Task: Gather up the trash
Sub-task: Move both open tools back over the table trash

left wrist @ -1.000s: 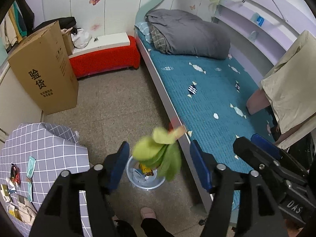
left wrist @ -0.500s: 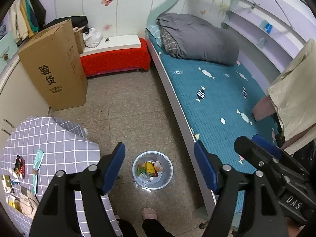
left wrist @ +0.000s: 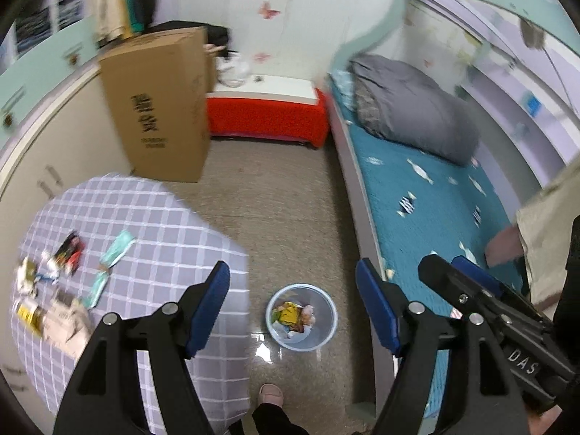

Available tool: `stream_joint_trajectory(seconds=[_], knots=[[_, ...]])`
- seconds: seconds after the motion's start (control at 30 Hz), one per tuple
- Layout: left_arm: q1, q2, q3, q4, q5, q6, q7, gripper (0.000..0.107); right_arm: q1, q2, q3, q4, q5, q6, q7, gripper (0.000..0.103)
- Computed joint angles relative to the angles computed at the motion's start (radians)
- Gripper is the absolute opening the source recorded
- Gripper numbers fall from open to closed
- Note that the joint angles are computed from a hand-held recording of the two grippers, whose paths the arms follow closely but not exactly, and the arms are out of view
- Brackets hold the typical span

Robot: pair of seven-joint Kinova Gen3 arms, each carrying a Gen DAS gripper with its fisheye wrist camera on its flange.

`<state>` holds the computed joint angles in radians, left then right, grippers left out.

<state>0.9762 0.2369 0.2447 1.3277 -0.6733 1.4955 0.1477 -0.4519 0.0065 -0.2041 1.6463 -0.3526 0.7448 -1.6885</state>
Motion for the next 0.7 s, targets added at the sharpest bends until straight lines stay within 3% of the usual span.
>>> stream_joint_trajectory(seconds=[0.13,0.43,0.57,0.7], knots=[[0.008,-0.072,0.013,0.093,0.013,0.047,0.124,0.071,-0.053,0.056,-0.039,-0.061,0.021,0.013,-0.003,0.077],[-0.077,-0.302,0.108,0.339,0.096,0.121,0.34,0.071,-0.234,0.199,-0.092,-0.215,0.13,0.035,-0.112,0.077],[-0.133,-0.446,0.116,0.457,0.162,0.114,0.358,0.071,-0.339,0.279,-0.091,-0.313,0.198,0.06,-0.194,0.077],[-0.177,-0.578,0.088,0.55,0.214,0.101,0.301,0.071,-0.433,0.357,-0.071,-0.405,0.256,0.086,-0.285,0.077]])
